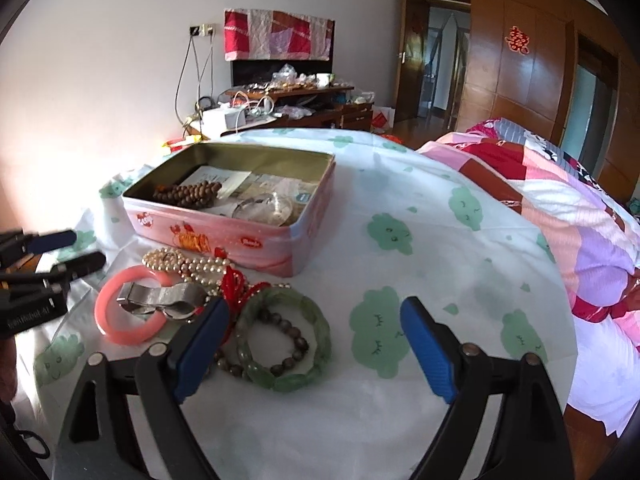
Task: Organize jewelry
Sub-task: 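Withdraw the left gripper from the tin toward the pink bangle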
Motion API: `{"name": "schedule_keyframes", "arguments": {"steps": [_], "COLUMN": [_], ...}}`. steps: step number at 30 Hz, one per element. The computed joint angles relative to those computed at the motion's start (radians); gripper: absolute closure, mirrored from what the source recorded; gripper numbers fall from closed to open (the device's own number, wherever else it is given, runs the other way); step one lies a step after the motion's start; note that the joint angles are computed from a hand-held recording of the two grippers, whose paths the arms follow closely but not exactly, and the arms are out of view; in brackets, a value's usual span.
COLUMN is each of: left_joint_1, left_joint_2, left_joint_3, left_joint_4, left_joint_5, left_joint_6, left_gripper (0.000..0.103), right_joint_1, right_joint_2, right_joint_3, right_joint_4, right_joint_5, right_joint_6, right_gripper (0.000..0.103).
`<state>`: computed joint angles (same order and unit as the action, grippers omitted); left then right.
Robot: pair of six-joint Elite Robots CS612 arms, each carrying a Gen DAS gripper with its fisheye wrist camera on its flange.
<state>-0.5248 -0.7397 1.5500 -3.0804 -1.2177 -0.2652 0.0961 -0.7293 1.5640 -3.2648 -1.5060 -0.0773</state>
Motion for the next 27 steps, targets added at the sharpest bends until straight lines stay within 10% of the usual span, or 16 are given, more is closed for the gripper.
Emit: {"name": "schedule_keyframes", "arguments": {"steps": [9, 13, 27], "left_joint_1": [-0.004, 0.001, 0.005], "left_joint_2": [0.010, 0.010, -0.024], "left_joint_3": [-0.008, -0.004, 0.042], "left_joint_4": [0.055, 0.036, -0.111], "left_joint_5": [-0.017, -0.089, -0.129], "left_joint_6": [0.004, 0.032, 0.044], "left_gripper": [0.047, 0.087, 0.094], "right_joint_1": [0.001, 0.004, 0.005], "right_joint_2": [0.001, 0.001, 0.001], "right_joint_3": [-0.001, 0.000, 0.000], "right_joint_4": [0.009, 0.008, 0.016], "right_joint_5": [-0.005, -0.017, -0.027], "right_joint_6": [-0.001, -0.010, 0.004], "right_gripper": [0.009, 0.009, 0.009]}}
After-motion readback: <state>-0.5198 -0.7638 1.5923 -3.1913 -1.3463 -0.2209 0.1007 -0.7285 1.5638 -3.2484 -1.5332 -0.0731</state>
